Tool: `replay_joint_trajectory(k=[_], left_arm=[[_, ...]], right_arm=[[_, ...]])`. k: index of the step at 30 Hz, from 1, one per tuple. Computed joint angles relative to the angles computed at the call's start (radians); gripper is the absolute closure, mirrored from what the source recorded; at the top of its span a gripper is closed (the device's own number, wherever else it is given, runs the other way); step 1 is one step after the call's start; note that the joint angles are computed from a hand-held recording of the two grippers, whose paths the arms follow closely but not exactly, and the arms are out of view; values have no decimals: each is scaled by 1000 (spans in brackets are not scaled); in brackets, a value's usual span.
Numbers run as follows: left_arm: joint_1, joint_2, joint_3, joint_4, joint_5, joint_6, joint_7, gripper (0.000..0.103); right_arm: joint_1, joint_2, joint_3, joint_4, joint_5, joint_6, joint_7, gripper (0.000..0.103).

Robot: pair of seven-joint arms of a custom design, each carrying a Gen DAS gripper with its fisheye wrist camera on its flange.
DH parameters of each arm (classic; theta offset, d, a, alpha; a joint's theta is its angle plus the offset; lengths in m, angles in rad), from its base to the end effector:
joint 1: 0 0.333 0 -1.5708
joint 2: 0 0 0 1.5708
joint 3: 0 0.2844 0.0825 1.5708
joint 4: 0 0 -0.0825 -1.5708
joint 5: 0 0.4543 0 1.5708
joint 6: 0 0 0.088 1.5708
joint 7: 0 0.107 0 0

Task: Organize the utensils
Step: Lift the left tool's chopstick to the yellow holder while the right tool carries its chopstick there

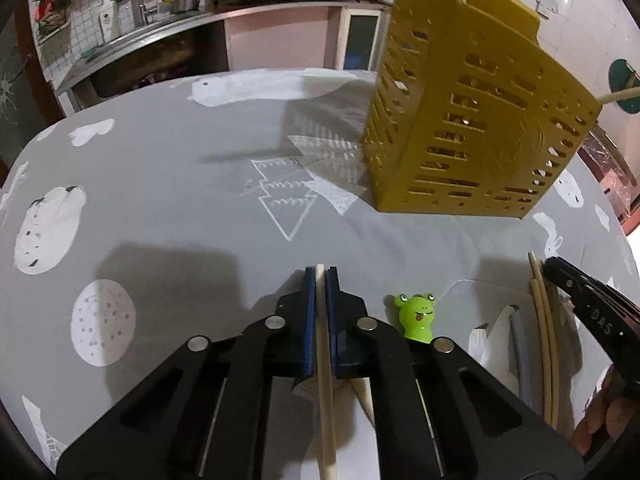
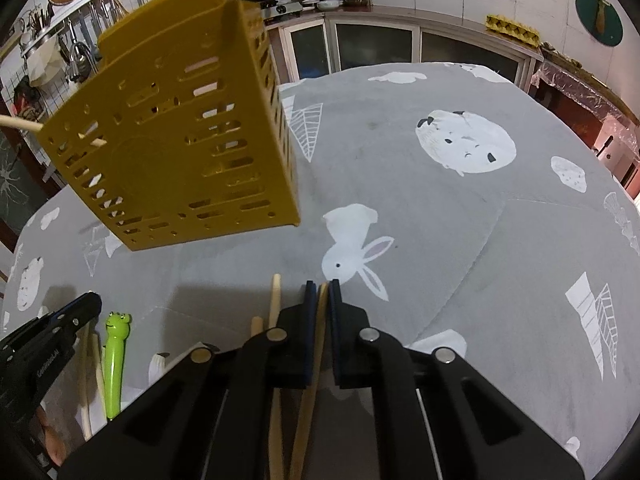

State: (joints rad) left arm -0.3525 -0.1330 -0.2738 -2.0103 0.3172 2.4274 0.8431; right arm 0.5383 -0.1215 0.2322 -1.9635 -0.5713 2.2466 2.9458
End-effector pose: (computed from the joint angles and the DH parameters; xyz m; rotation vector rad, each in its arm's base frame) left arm 0.5113 -0.3749 0.5192 -1.8203 1.9906 -0.6975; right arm 0.4613 0.4322 0.5220 -1.4954 2.0864 -0.5411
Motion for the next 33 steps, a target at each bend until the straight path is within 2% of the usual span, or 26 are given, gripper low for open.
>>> replay_joint_trajectory(k=[5,12,17,27,31,33], left_arm=[[6,-54,0,-42,28,42,-41,99],[20,-166,-13,-103,129,100,-120,99],[26,-234,-18,-141,169,133,-168,99],[70,-337,-62,-190,311,182,-283,99],[49,-317,-48,-174,291,154,-237,99],[25,-280,-21,-150,232,126,-183,99]], right_arm=[[-10,-58,-1,-50,-26,43,23,97],[-39,-141,15,-103,-99,102,71,98],[-54,-179,35,-115,-157,120,85,98],[-98,-263,109,-137,-371,140,167,98],[-96,-278,115,-143,-391,148,160,98],[-94,-271,113,-136,-385,148,140,98]])
